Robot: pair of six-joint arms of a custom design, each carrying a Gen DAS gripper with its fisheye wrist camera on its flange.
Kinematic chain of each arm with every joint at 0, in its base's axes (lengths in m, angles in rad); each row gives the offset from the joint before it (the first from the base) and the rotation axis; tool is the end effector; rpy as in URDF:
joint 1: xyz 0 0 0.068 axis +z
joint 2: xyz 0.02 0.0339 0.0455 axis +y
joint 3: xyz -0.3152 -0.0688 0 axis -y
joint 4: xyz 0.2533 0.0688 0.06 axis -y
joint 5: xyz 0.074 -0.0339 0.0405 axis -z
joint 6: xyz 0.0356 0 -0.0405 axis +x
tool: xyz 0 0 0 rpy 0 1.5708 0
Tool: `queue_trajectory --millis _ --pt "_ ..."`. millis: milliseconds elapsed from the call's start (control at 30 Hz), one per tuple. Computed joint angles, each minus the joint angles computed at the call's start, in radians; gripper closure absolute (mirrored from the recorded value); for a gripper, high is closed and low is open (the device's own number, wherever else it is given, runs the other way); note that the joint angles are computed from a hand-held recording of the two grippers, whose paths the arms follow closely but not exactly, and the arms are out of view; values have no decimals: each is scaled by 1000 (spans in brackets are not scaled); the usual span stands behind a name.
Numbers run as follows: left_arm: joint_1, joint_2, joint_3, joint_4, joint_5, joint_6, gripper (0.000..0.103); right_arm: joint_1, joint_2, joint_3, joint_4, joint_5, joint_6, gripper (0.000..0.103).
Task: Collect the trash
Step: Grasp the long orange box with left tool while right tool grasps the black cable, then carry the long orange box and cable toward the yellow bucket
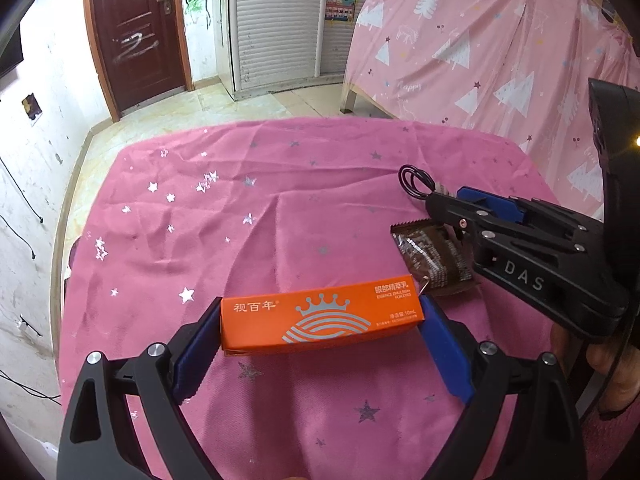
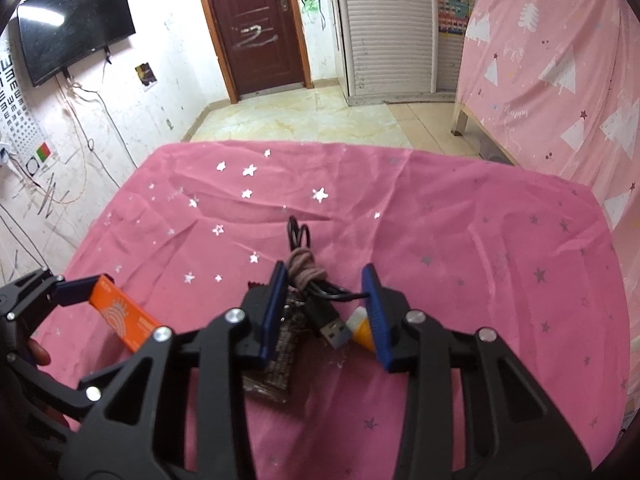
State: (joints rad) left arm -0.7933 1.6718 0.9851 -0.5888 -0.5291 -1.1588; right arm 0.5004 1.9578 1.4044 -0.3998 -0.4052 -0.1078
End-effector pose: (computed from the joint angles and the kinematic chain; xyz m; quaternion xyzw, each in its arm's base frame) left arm 0.2346 -0.2127 0.2127 -0.2113 0.9318 0.0273 0.2938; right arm 0.3862 0.2272 0.2363 -0.3378 0.8721 0.2461 0.2546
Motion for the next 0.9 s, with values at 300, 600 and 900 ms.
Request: queue_trajectory --millis 300,600,900 --pt "-43 36 142 -120 -63 1 17 -89 -62 -43 30 -71 23 67" --pt "-89 144 330 -211 -95 31 17 -247 -125 -123 70 -137 32 67" --pt "-123 275 554 -292 -102 87 17 -412 -157 -173 87 -185 16 67"
